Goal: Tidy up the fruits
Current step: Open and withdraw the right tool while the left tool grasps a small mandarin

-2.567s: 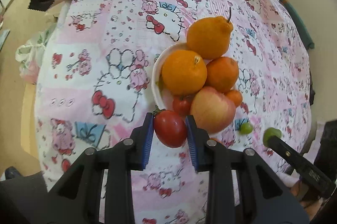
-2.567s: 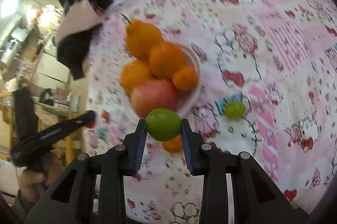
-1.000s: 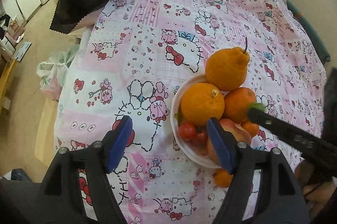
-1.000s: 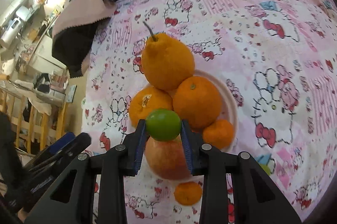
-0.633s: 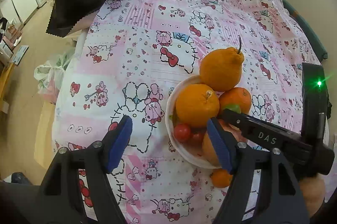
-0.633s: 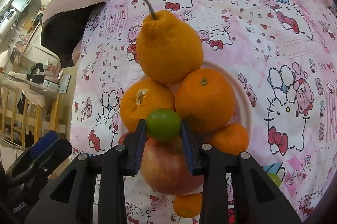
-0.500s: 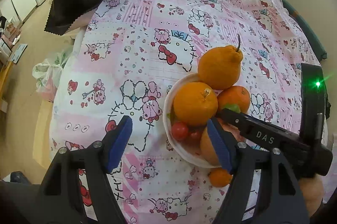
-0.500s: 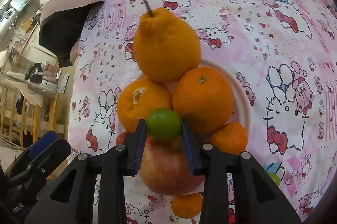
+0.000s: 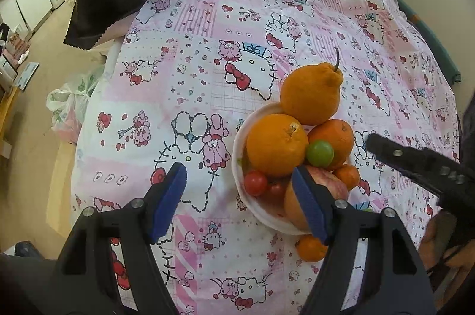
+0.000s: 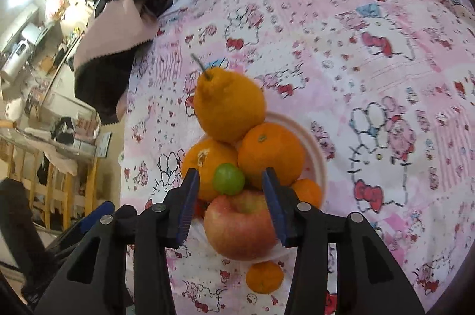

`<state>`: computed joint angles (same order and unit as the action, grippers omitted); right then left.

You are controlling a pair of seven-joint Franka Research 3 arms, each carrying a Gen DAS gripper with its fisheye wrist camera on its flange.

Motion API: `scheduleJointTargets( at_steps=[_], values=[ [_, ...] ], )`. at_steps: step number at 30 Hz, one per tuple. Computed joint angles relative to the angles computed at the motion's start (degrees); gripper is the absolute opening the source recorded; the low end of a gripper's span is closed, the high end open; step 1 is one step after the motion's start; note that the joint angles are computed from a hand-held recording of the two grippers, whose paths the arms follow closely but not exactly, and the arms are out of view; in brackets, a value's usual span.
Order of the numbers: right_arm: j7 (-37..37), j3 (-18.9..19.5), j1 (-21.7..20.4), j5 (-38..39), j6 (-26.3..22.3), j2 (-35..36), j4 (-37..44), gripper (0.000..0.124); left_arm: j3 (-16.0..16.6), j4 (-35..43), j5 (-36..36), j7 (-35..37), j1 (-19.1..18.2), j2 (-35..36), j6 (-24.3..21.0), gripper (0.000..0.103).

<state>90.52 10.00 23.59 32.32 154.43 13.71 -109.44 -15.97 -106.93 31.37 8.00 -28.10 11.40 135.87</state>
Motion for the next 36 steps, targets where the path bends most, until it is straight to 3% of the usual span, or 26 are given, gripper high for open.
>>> scheduleJointTargets(
  at_steps=[11, 15, 26, 36],
  values=[
    [1.5, -1.4, -0.6, 1.5, 2.3, -9.5, -10.4, 0.049, -1.1, 0.4, -0.9, 3.4, -1.0, 0.4, 2.2, 0.07],
    [5.3, -2.2, -0.6, -1.9, 3.5, -13.6, -16.2, 0.05, -1.7, 2.5, -1.5, 7.4, -2.2, 2.8, 2.4, 0.07],
    [5.2, -4.2, -1.1, 5.9, 4.7, -20.0, -24.8, 0.052, -2.9, 7.1, -10.4, 16.6, -4.8, 10.7, 3.7, 0.07],
    [8.4, -4.1, -2.6, -0.3, 4.4, -20.4, -26.9, 0.052, -0.4, 19.2, -6.6, 24.6, -11.1, 21.1, -4.1, 0.07]
  ],
)
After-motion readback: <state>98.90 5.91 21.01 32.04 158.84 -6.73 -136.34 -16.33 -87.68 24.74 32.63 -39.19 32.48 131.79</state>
